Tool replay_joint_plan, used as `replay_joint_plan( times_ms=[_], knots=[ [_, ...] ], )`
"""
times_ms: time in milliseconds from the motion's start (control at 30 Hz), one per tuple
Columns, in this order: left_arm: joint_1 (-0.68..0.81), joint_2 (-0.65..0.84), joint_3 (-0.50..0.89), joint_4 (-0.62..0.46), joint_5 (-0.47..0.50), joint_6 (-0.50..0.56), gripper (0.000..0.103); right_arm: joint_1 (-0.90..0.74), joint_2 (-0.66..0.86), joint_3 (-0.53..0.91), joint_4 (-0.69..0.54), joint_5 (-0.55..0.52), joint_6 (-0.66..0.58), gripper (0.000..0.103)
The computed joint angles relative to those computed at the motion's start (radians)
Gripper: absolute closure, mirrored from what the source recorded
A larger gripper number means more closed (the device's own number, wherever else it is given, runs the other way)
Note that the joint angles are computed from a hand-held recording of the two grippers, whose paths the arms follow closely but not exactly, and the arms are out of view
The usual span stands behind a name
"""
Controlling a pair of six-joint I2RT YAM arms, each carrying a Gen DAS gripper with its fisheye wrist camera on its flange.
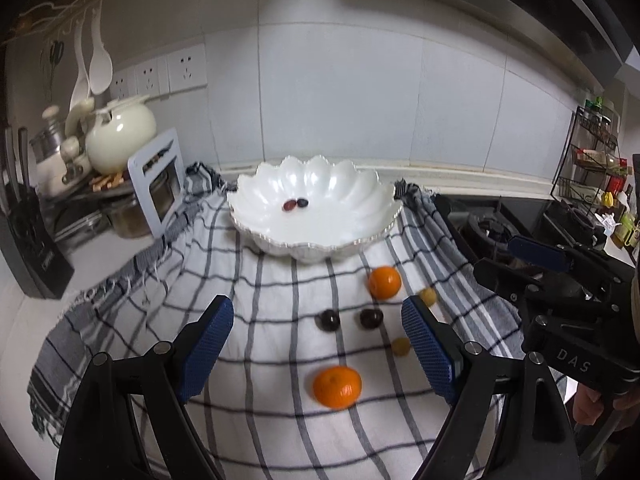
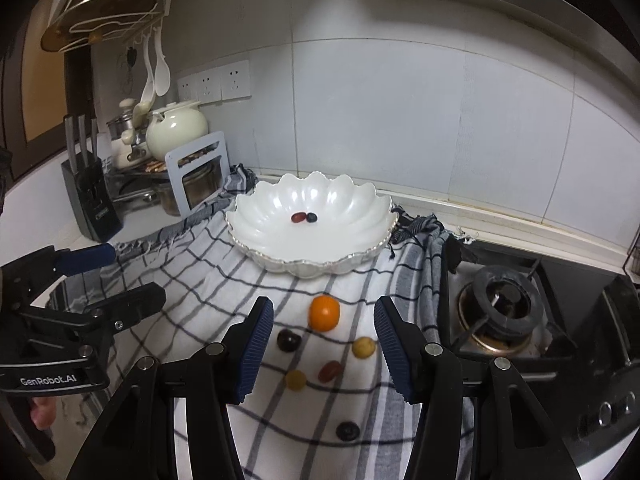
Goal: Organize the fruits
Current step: 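Withdraw both grippers from the bowl toward the remaining fruits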
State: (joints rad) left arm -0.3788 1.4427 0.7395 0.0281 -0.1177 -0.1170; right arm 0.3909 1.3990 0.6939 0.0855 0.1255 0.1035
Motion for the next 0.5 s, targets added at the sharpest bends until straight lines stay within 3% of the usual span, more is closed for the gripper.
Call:
replay_joint_plan(
  times_ms=[500],
  knots=[
    [-0.043, 0.08, -0.069, 0.03, -0.036, -0.018, 0.016, 0.001, 0.036, -0.111, 0.043, -0.015, 0.01, 0.05]
  ],
)
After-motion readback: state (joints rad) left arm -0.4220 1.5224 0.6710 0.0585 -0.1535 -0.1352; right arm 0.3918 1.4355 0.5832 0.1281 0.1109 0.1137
